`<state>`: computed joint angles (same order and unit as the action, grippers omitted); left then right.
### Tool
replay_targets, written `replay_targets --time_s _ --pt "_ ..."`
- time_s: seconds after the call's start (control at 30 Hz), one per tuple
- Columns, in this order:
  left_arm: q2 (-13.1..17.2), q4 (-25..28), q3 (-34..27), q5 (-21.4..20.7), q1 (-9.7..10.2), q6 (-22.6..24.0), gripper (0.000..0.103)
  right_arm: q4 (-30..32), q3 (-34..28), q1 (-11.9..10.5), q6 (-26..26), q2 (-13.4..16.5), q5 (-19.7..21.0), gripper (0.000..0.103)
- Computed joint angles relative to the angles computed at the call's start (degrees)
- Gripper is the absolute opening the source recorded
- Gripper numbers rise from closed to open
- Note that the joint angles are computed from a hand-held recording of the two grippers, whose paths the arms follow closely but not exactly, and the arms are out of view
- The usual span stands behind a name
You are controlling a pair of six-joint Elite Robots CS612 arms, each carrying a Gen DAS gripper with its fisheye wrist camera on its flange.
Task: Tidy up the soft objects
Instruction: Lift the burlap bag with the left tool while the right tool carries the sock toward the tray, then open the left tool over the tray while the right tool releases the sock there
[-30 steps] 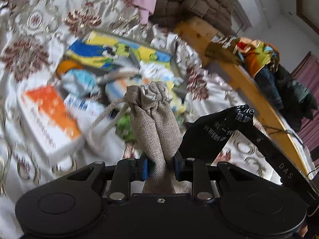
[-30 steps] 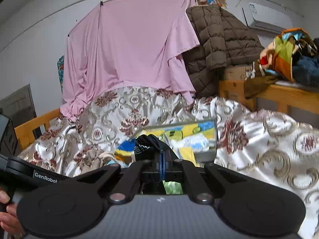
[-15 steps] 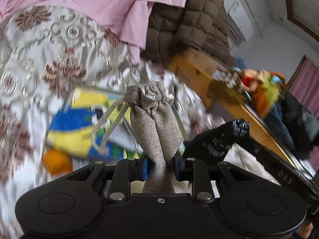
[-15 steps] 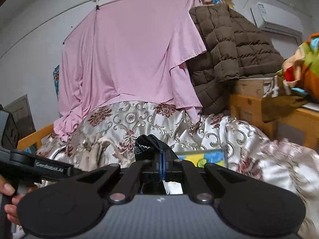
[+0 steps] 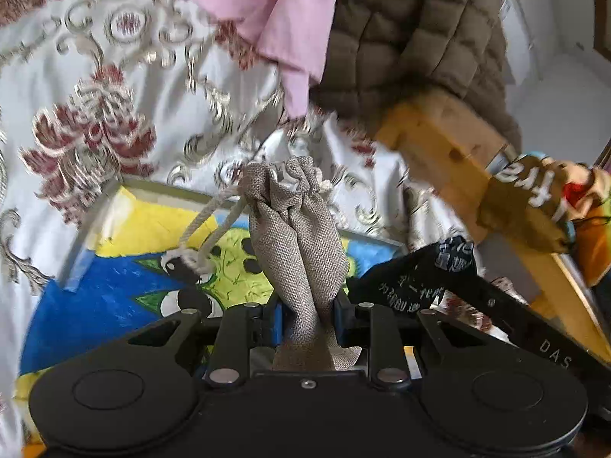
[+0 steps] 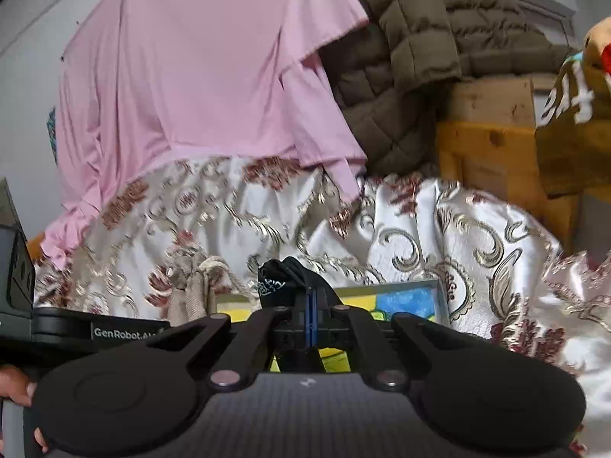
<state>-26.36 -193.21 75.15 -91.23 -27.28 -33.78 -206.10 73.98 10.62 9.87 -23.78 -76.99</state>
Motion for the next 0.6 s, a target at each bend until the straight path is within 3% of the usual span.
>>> replay_targets --time_s 0.23,0.43,0.47,0.53,0.6 --pt "2.2 4.2 -2.9 0.2 0.19 -1.4 0.028 3.4 -1.0 0.1 1.8 1.3 -1.0 0.004" --pt "2.8 6.1 -3.2 1.9 0.22 -6.1 0.031 4.8 0.0 0.1 3.2 1.3 -1.8 0.010" --pt "2.7 6.2 -3.1 2.3 0.15 -6.5 0.034 4.8 0.2 0.2 3.0 1.1 -2.1 0.012" --pt "2.4 6.5 -2.6 3.7 -0.15 -6.6 0.040 4.5 0.9 0.3 2.8 0.8 -2.9 0.030" --pt "1.8 7.0 -1.9 4.3 -0.37 -6.7 0.043 3.8 1.8 0.3 2.4 0.3 -3.4 0.037"
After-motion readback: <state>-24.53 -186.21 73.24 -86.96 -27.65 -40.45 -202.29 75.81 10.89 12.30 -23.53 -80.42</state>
